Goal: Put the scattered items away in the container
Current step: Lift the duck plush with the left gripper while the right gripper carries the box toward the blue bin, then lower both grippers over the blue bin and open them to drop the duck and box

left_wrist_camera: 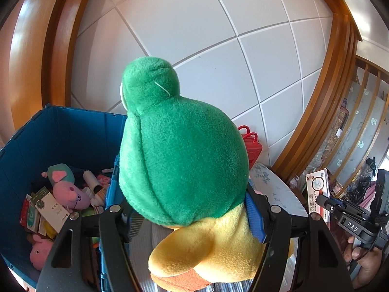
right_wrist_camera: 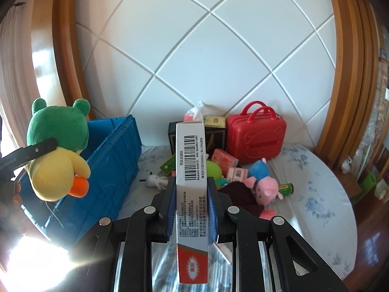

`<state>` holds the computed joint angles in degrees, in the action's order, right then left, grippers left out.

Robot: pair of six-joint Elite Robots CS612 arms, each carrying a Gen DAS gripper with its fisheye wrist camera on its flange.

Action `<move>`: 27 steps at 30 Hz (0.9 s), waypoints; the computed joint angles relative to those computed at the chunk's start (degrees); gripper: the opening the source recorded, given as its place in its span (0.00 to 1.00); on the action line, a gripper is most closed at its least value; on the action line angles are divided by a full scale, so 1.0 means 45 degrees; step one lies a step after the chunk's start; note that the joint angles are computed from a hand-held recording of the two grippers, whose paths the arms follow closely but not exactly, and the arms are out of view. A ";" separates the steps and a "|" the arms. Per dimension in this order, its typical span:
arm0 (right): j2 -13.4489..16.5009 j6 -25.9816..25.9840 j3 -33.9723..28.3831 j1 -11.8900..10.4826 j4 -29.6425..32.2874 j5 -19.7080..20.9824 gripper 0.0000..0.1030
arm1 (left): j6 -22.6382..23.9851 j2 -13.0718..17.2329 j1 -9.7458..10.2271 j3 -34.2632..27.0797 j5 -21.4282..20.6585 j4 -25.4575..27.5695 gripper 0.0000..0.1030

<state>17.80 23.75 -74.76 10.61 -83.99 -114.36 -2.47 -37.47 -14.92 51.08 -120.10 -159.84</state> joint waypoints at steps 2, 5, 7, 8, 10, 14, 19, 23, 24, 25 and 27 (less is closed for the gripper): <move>-0.0157 -0.0061 0.0397 0.0078 -0.0273 0.0006 0.22 | -0.0074 0.0100 0.0111 -0.0138 0.0017 0.0029 0.67; -0.0373 -0.0215 0.0984 0.0169 -0.0692 0.0100 0.21 | -0.0119 0.0279 0.0265 -0.0429 0.0043 0.0119 0.67; -0.0519 -0.0330 0.1399 0.0251 -0.1012 0.0122 0.22 | -0.0118 0.0414 0.0358 -0.0665 0.0059 0.0213 0.67; -0.0592 -0.0386 0.1601 0.0285 -0.1179 0.0115 0.22 | -0.0146 0.0507 0.0413 -0.0837 0.0043 0.0304 0.67; -0.0771 -0.0450 0.2074 0.0372 -0.1528 0.0132 0.21 | -0.0161 0.0678 0.0513 -0.1143 0.0007 0.0444 0.67; -0.1095 -0.0550 0.2969 0.0517 -0.2289 0.0168 0.22 | -0.0136 0.0999 0.0712 -0.1742 -0.0097 0.0754 0.67; -0.1555 -0.0715 0.4150 0.0726 -0.3206 0.0200 0.22 | -0.0057 0.1430 0.0965 -0.2530 -0.0239 0.1159 0.67; -0.1984 -0.0892 0.5221 0.0871 -0.3968 0.0289 0.22 | 0.0004 0.1769 0.1168 -0.3175 -0.0363 0.1468 0.67; -0.2094 -0.0928 0.5497 0.0909 -0.4165 0.0309 0.22 | 0.0026 0.1837 0.1208 -0.3319 -0.0373 0.1545 0.67; -0.2201 -0.0961 0.5765 0.0944 -0.4354 0.0340 0.21 | 0.0056 0.1926 0.1252 -0.3495 -0.0388 0.1639 0.67; -0.2466 -0.1038 0.6387 0.1008 -0.4766 0.0418 0.22 | 0.0100 0.2112 0.1338 -0.3869 -0.0439 0.1859 0.67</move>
<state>6.71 19.08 -46.02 15.15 -105.44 -112.47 -2.01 -27.96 -8.90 33.67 -122.07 -151.48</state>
